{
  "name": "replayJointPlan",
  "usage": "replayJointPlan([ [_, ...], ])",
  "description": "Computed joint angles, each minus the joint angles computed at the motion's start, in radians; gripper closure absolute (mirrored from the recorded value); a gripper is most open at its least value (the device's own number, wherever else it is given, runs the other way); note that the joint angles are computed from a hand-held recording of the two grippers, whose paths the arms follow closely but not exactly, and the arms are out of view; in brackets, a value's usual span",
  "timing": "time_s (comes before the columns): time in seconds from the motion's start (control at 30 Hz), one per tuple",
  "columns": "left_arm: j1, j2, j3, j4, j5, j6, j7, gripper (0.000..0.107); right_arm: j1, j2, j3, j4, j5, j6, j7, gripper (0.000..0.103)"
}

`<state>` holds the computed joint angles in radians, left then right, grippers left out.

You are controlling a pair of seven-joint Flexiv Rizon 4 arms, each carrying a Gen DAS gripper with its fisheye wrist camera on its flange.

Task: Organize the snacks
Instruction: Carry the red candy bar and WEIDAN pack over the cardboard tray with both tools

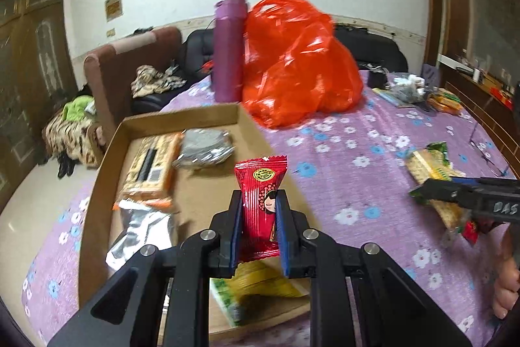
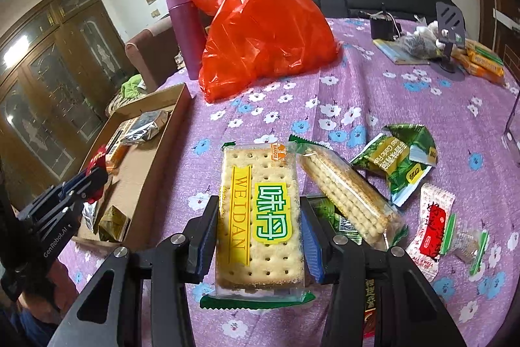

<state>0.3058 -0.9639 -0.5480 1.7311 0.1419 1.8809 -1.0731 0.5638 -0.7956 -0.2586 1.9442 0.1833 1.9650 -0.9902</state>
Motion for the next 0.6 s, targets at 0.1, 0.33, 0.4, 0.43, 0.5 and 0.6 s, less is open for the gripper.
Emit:
replayJointPlan([
  [0.1,0.021,-0.009,-0.007,-0.012,-0.021,-0.04,-0.002,0.089,-0.046,0.014,0.063,-0.022,-0.029,-0.001,0.013,0.053],
  [0.33,0.082,-0.032,-0.066,-0.026,-0.102,-0.14,0.023,0.089,-0.131,-0.007,0.204,-0.165,-0.15,-0.058,0.063,0.052],
  [0.4,0.097,-0.039,-0.088,-0.025,-0.124,-0.163,0.041,0.089,-0.138,-0.036,0.218,-0.239,-0.186,-0.102,0.09,0.052],
  [0.43,0.1,-0.041,-0.093,-0.027,-0.138,-0.176,0.047,0.089,-0.136,-0.052,0.217,-0.274,-0.2,-0.124,0.104,0.052],
  [0.5,0.103,-0.044,-0.1,-0.032,-0.168,-0.207,0.063,0.089,-0.163,-0.086,0.254,-0.342,-0.24,-0.159,0.127,0.052],
  [0.6,0.089,-0.038,-0.087,-0.041,-0.223,-0.242,0.075,0.089,-0.171,-0.141,0.263,-0.441,-0.285,-0.225,0.163,0.052],
])
